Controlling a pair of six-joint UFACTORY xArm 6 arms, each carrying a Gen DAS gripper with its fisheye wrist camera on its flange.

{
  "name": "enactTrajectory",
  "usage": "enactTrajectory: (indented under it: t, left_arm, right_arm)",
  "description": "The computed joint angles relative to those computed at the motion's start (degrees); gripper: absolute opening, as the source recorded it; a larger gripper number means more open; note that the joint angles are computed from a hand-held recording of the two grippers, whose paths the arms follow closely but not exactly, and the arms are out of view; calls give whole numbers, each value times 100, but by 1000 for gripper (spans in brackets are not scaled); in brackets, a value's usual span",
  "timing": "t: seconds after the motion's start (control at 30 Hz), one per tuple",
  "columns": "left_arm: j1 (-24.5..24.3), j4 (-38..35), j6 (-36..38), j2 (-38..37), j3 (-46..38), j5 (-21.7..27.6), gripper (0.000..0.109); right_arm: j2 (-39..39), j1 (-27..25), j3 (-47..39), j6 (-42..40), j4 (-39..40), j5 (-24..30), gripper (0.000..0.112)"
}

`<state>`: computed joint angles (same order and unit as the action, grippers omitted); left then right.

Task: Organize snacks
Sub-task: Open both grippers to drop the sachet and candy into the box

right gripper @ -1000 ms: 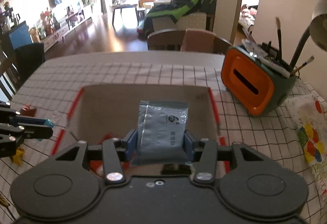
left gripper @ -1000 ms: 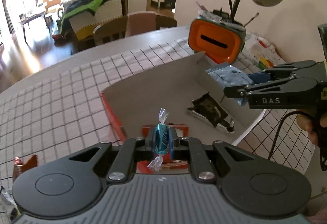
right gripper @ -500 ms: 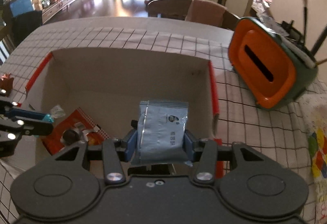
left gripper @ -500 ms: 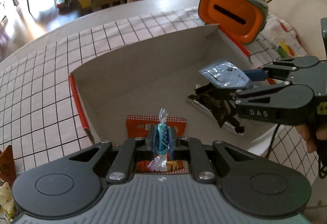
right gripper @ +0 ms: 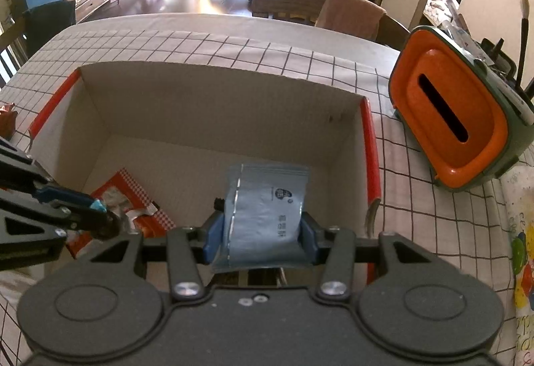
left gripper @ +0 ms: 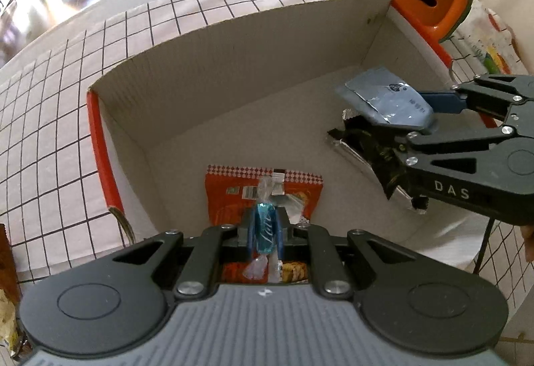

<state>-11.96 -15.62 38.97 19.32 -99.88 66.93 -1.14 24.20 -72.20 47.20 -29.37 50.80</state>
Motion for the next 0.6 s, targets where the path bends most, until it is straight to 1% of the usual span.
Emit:
enactTrajectory:
  t: [0.27,0.37,0.43,0.53,0.6]
  left_arm:
    - [1,-45,120,-95,170,-154,13]
    - [48,-89,169,-150,218,-163,14]
    - [88,-169,224,-195,248,-155,17]
    - [157,-366,404,-335,368,-246,24]
    - [203,-504,545,-435,440,-270,31]
  right_arm:
    - [3,-19,-42,-29,39,65,48]
    - [-74,-8,14,88,11,44,51]
    - [-160,-4,95,142,34,-45,58]
    - [-265,35,172,299,-2,-94,60]
    - [-353,77,221,405,-23,-133,62]
